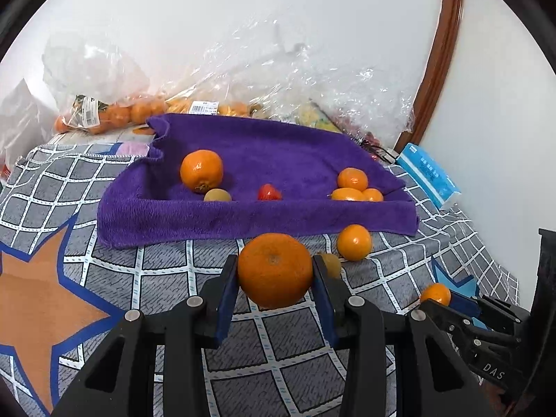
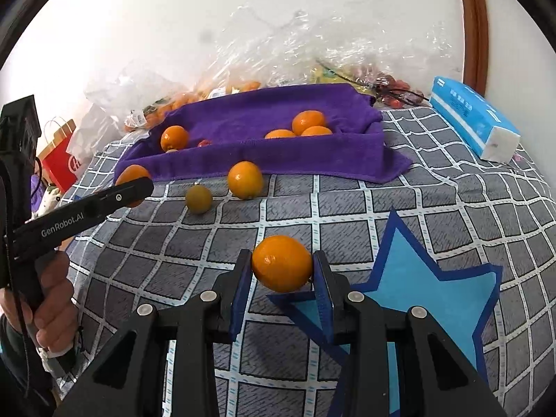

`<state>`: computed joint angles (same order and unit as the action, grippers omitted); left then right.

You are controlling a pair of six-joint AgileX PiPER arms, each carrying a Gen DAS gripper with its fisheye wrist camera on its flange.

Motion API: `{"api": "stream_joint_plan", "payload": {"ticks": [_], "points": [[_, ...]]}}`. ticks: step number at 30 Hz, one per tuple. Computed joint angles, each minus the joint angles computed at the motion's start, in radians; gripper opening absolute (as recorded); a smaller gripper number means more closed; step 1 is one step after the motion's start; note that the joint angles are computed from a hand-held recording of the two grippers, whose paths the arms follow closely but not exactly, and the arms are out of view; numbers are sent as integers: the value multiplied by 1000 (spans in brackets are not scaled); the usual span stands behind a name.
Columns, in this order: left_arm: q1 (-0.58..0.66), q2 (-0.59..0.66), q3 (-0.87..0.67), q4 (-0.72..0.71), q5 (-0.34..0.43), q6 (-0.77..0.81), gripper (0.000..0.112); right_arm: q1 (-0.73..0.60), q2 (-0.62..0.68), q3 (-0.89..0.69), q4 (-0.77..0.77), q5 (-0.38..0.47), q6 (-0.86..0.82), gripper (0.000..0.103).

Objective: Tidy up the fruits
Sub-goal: 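Close the left tool on the large orange and lift it while the right tool holds its orange, then carry the large orange with the left tool while the right tool lowers its orange onto the towel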

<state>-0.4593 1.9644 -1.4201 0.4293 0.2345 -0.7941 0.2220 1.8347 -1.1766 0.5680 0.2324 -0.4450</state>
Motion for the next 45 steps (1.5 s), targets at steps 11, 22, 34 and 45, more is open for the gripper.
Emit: {"api": "stream_joint_plan", "payload": {"ticks": [11,22,34,45], "points": [[16,-45,37,161,-19,-192,39,21,-54,-114,-247,53,244,35],[50,-130,-78,56,166,-23,39,17,6,-354,-300,144,308,35],[79,-43,-315,-75,275,112,39,2,101,-560,-254,182,274,35],[90,184,-650,-174,377,244,39,-20,269,-810,-245,245,259,35]]}}
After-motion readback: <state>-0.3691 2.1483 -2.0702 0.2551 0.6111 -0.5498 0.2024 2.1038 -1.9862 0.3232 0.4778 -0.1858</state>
